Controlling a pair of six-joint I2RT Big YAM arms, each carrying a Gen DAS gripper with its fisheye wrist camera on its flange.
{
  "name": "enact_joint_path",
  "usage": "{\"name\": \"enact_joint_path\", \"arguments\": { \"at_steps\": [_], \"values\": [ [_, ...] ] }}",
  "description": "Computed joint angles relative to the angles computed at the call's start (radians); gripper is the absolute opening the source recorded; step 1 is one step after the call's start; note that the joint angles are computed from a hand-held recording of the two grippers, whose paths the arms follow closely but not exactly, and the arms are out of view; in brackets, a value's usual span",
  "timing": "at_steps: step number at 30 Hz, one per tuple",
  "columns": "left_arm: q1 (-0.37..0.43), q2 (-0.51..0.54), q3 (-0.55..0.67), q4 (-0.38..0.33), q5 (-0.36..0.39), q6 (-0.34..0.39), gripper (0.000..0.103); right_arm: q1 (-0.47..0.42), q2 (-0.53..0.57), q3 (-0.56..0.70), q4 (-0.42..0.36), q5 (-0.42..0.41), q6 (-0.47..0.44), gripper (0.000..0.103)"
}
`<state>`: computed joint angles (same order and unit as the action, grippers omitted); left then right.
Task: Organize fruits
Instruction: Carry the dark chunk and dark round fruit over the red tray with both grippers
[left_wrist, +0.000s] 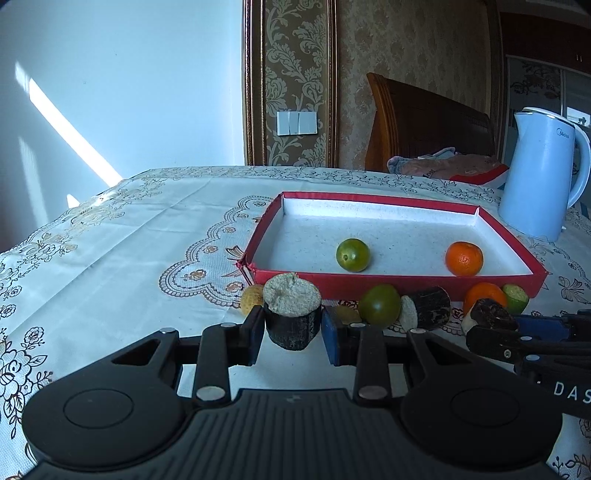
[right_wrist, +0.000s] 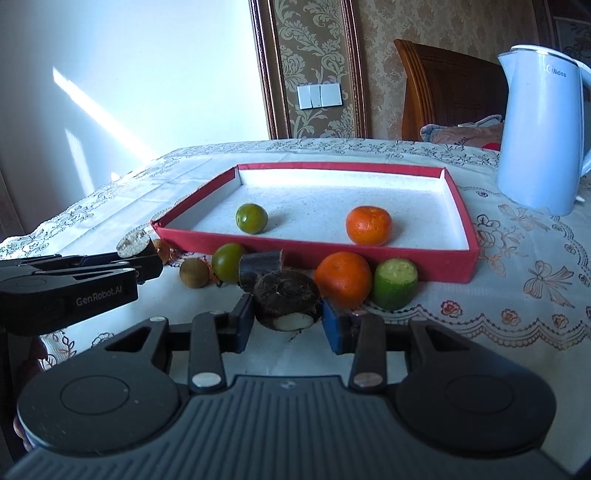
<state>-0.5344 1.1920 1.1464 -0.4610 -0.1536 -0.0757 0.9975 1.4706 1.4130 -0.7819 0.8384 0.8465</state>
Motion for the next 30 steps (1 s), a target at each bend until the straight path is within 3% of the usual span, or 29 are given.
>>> {"name": "enact_joint_path", "arguments": {
  "at_steps": [5, 12, 23, 30],
  "values": [
    [-0.002, 0.043, 0.076, 0.019, 0.007, 0.002, 0.033, -0.027, -0.014, 0.031, 0.001, 0.043, -0.063, 0.037],
    [-0.018, 0.170, 0.209, 0.018, 0.022, 0.001, 0.033, -0.096, 0.030, 0.101, 0.000, 0.016, -0.170, 0.038],
    [-0.013, 0.270, 0.271, -0.028, 0.025, -0.003, 0.033, -0.154, 0.082, 0.119, 0.030, -0.095, -0.176, 0.038],
    [-0.018, 0.301, 0.285, -0.020, -0.011, 0.011, 0.033, -0.168, 0.089, 0.105, 0.046, -0.110, -0.166, 0.038]
  ]
}}
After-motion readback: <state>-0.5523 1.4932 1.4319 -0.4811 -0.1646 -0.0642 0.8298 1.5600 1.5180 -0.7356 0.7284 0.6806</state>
